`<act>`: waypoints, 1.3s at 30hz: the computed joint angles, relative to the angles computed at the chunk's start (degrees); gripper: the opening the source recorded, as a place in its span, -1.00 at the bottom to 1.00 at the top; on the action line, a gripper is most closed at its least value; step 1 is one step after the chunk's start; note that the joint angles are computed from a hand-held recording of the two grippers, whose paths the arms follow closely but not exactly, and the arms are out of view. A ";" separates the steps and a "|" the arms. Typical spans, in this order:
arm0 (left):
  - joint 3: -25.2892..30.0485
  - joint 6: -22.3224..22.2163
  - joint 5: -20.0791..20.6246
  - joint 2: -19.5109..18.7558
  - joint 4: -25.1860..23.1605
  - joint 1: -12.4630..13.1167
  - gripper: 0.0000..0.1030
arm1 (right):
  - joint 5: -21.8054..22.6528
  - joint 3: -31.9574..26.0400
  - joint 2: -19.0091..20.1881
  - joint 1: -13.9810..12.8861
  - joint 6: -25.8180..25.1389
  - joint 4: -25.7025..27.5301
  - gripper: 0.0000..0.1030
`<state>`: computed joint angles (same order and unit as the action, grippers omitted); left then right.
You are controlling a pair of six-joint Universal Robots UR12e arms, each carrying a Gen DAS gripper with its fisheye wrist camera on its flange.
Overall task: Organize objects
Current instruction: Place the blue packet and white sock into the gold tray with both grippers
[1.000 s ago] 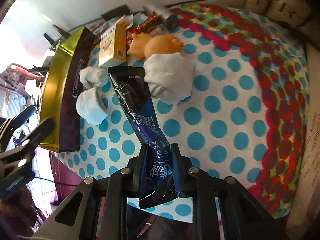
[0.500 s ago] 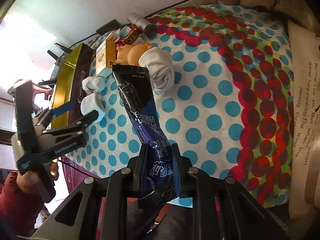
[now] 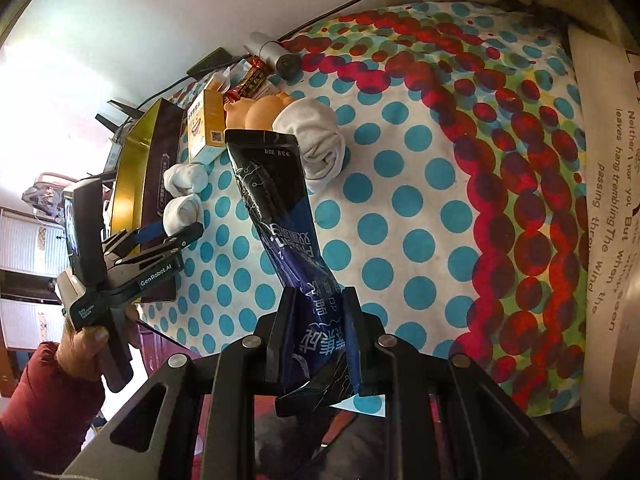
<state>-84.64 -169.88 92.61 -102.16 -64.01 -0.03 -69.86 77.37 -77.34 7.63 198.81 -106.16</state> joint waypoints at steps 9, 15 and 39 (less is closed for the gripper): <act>-1.18 -3.02 -5.52 3.73 4.90 1.57 0.02 | -0.48 -0.43 0.19 0.05 -0.08 -0.67 -0.60; -0.16 -4.77 -2.71 5.44 4.16 4.30 0.04 | 0.12 -2.82 1.20 1.13 -1.78 -0.74 -0.60; -2.26 -1.22 -9.97 7.49 -4.15 12.82 0.37 | 9.94 -46.63 30.30 12.21 -6.24 16.35 -0.57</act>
<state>-86.91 -171.10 82.65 -94.66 -68.16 12.79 -59.92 30.73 -47.04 19.84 192.57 -89.80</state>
